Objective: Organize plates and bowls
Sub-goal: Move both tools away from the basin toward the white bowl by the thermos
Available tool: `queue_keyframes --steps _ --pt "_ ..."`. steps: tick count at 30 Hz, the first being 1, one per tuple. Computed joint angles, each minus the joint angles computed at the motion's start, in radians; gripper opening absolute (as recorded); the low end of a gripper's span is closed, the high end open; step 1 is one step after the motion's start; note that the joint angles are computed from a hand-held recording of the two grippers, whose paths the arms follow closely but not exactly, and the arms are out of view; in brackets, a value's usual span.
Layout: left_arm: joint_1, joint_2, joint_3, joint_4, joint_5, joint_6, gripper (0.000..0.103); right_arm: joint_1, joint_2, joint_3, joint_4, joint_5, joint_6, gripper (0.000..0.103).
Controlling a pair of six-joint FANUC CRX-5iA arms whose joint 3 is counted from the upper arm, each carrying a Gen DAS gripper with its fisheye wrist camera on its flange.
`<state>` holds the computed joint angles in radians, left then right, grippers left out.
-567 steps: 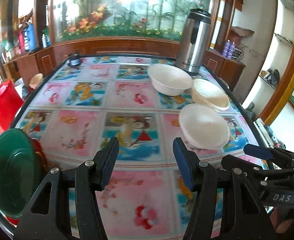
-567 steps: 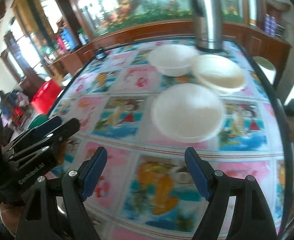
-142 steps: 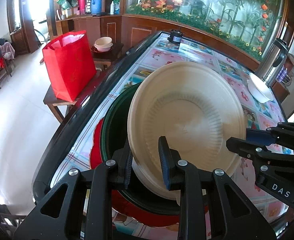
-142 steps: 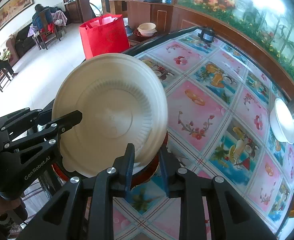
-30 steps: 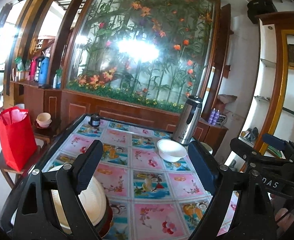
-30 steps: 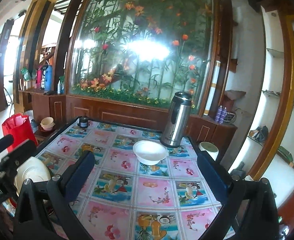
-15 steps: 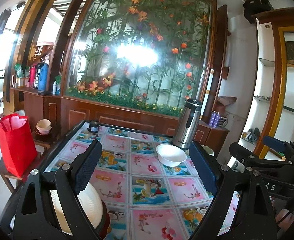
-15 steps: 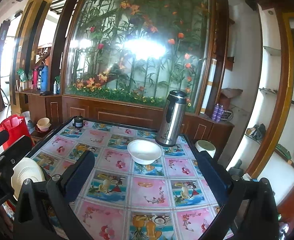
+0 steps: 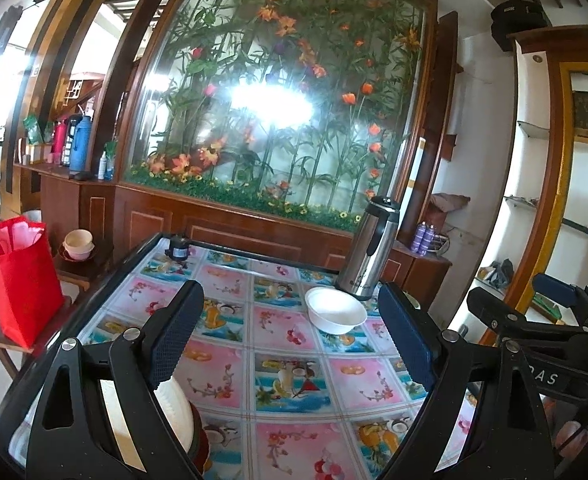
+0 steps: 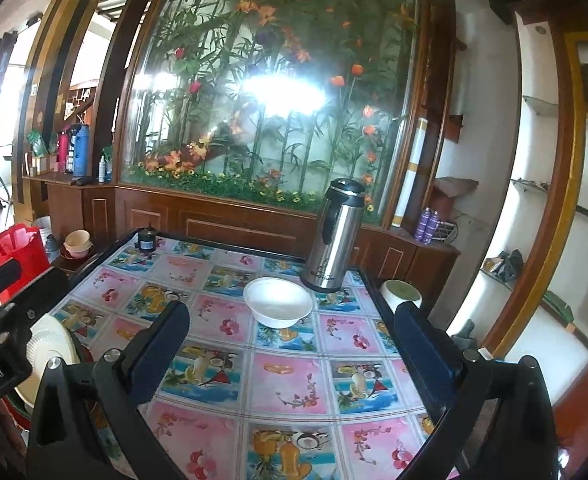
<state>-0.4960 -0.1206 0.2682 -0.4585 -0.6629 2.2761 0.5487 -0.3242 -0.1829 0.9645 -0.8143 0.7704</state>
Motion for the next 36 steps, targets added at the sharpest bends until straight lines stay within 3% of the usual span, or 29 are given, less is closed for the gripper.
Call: queue_keyframes --steps 5,28,36 --pt "0.013 0.010 -0.004 0.037 0.025 -0.037 0.089 -0.004 0.000 -0.009 0.062 -0.005 -0.037 0.103" --pt "0.057 0.032 -0.008 0.132 0.046 -0.112 0.089 -0.010 0.030 0.023 0.031 -0.027 -0.001 0.103" --pt "0.053 0.034 -0.003 0.120 0.042 -0.106 0.089 -0.009 0.036 0.031 0.024 -0.030 0.013 0.103"
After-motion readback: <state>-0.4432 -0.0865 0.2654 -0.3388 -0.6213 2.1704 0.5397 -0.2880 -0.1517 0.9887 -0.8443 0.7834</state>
